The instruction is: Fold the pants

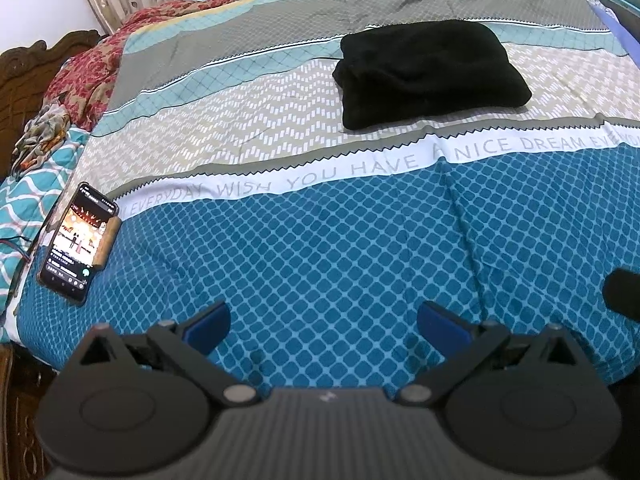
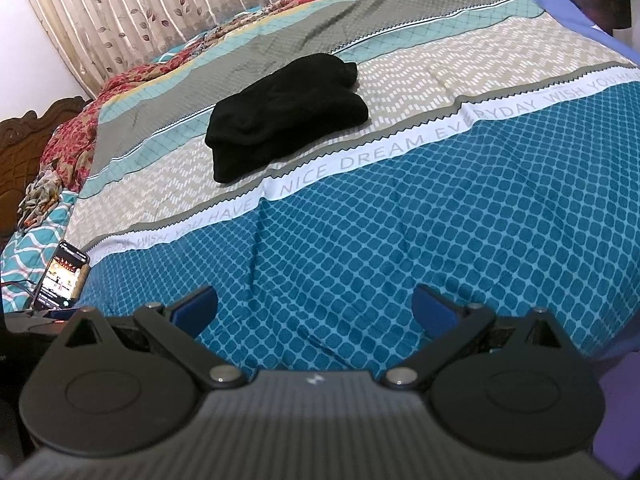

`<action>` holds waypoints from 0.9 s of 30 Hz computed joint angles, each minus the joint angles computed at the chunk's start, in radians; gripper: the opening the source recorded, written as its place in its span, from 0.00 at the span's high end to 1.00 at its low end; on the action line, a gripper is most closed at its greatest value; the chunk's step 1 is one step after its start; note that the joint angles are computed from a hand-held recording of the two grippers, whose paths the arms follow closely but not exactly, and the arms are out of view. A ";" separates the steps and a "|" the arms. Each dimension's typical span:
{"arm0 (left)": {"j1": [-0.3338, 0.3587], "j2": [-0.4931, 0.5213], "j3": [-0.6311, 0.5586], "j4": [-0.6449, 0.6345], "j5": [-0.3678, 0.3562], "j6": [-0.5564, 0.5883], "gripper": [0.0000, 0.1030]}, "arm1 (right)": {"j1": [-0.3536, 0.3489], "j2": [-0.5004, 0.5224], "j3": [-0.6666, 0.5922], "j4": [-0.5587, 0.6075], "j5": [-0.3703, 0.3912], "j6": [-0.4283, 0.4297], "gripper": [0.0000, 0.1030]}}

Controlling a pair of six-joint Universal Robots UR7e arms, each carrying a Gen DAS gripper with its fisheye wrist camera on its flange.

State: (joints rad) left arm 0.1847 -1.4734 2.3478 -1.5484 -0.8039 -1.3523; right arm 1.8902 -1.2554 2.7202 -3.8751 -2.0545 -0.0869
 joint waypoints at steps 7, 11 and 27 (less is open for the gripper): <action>-0.002 0.003 -0.002 0.015 0.006 -0.018 0.00 | -0.002 -0.001 0.001 0.003 0.002 0.006 0.00; 0.002 0.008 -0.005 0.025 0.002 -0.028 0.00 | -0.001 0.000 0.000 0.002 0.000 0.007 0.00; -0.020 0.005 -0.011 0.084 0.036 -0.084 0.00 | 0.005 0.006 0.000 -0.003 -0.005 0.010 0.00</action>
